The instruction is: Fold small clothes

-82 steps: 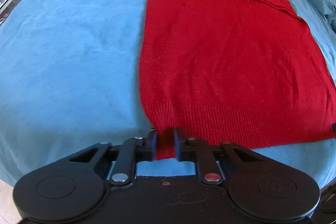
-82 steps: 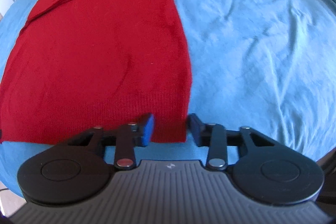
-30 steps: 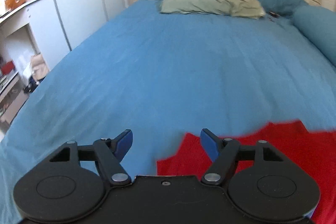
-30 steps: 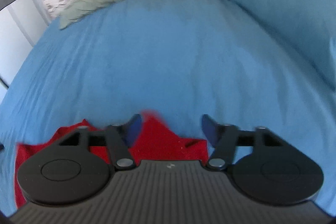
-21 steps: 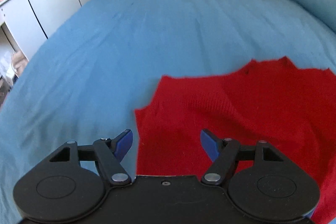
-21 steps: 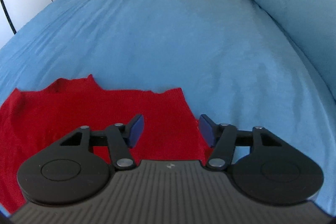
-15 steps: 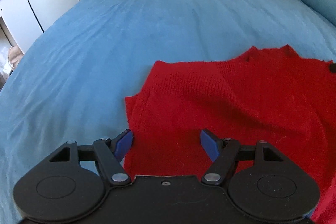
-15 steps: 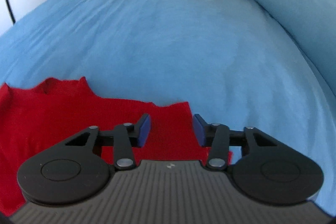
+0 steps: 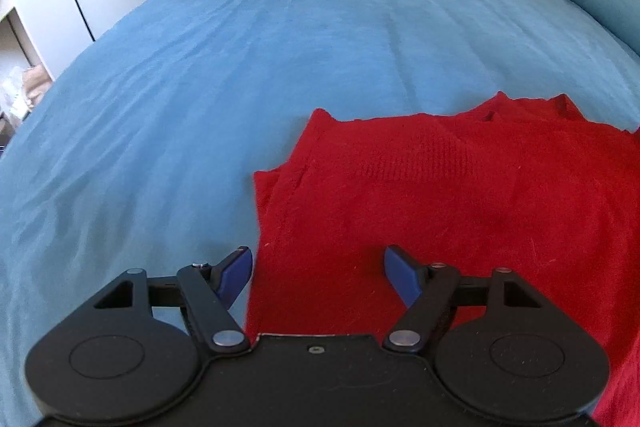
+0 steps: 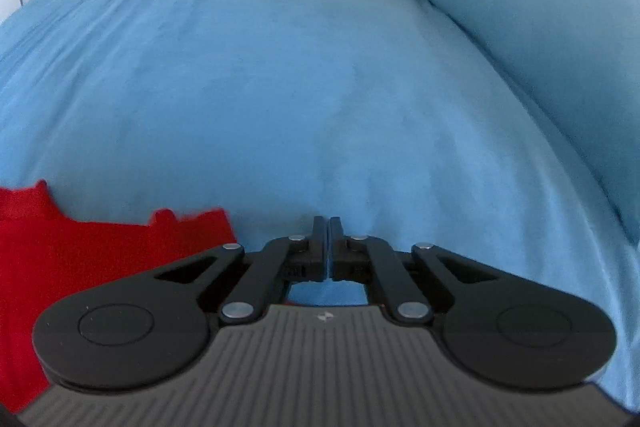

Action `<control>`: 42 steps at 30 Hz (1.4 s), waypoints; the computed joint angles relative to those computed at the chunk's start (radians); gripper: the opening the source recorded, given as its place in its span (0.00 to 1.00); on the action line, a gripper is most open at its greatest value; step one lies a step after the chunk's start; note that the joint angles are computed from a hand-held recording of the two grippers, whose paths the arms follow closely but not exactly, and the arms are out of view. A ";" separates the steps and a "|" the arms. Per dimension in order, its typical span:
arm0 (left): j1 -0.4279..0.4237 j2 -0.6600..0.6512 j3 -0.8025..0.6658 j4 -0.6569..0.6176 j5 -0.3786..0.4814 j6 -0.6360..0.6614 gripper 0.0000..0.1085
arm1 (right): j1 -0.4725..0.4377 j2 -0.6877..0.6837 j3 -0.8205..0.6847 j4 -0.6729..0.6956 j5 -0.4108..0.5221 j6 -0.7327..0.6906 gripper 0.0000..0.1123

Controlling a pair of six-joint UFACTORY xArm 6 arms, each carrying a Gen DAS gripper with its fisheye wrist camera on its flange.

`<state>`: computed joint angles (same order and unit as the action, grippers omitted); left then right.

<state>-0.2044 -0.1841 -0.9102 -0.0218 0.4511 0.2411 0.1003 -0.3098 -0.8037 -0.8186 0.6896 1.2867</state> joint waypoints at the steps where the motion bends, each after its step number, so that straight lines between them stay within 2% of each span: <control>1: -0.001 -0.018 0.014 0.018 -0.008 -0.011 0.71 | -0.003 -0.040 0.037 -0.022 -0.050 0.033 0.19; 2: -0.002 -0.042 0.034 0.019 -0.021 -0.004 0.71 | -0.004 -0.092 0.081 -0.030 -0.107 0.034 0.26; 3: -0.004 -0.069 0.053 -0.002 -0.027 0.023 0.71 | 0.007 -0.140 0.114 -0.012 -0.130 0.008 0.40; 4: -0.006 -0.098 0.073 -0.022 -0.028 0.041 0.71 | 0.035 -0.198 0.155 -0.004 -0.152 -0.004 0.48; 5: -0.008 -0.129 0.096 -0.045 -0.028 0.057 0.71 | 0.056 -0.240 0.190 0.023 -0.184 -0.027 0.60; 7: -0.013 -0.185 0.138 -0.091 -0.012 0.082 0.71 | 0.122 -0.312 0.253 0.119 -0.223 -0.105 0.62; 9: -0.018 -0.224 0.177 -0.097 0.002 0.076 0.71 | 0.191 -0.349 0.289 0.171 -0.213 -0.147 0.62; 11: -0.017 -0.240 0.202 -0.065 0.041 0.044 0.71 | 0.245 -0.366 0.321 0.208 -0.190 -0.171 0.62; 13: -0.008 -0.251 0.231 -0.026 0.045 0.009 0.72 | 0.292 -0.386 0.350 0.179 -0.104 -0.091 0.61; 14: -0.001 -0.257 0.244 -0.034 0.044 0.015 0.73 | 0.298 -0.417 0.380 0.142 -0.100 -0.044 0.59; 15: 0.006 -0.259 0.254 -0.045 0.040 0.025 0.79 | 0.304 -0.460 0.411 0.108 -0.084 0.002 0.58; 17: 0.014 -0.263 0.274 -0.043 0.017 0.031 0.86 | 0.316 -0.499 0.428 0.110 -0.048 0.012 0.57; 18: 0.017 -0.259 0.275 -0.016 0.011 0.005 0.93 | 0.331 -0.509 0.426 0.107 -0.020 0.005 0.57; 19: 0.020 -0.246 0.264 -0.001 0.021 -0.021 0.94 | 0.342 -0.502 0.419 0.102 -0.006 0.001 0.57; 21: 0.030 -0.227 0.238 -0.048 0.052 -0.027 0.94 | 0.343 -0.517 0.420 0.124 0.013 -0.033 0.57; 23: 0.034 -0.243 0.231 0.009 0.062 -0.091 0.91 | 0.341 -0.531 0.407 0.176 0.044 -0.070 0.57; 24: 0.033 -0.268 0.234 0.042 0.065 -0.109 0.88 | 0.357 -0.549 0.392 0.185 0.088 -0.066 0.59; 26: 0.025 -0.327 0.248 0.043 0.062 -0.083 0.88 | 0.370 -0.568 0.358 0.162 0.131 -0.060 0.62; 29: 0.003 -0.429 0.268 0.006 0.078 -0.030 0.89 | 0.513 -0.650 0.311 0.135 0.337 0.015 0.82; 33: -0.057 -0.510 0.266 -0.020 0.165 -0.056 0.93 | 0.691 -0.668 0.270 0.167 0.531 0.211 0.84; 37: -0.144 -0.538 0.283 -0.007 0.211 -0.151 0.93 | 0.808 -0.664 0.298 0.159 0.568 0.513 0.84; 40: -0.188 -0.506 0.289 -0.015 0.191 -0.206 0.93 | 0.832 -0.634 0.330 0.119 0.542 0.708 0.84; 42: -0.214 -0.459 0.290 -0.007 0.149 -0.247 0.93 | 0.817 -0.612 0.358 0.081 0.504 0.816 0.83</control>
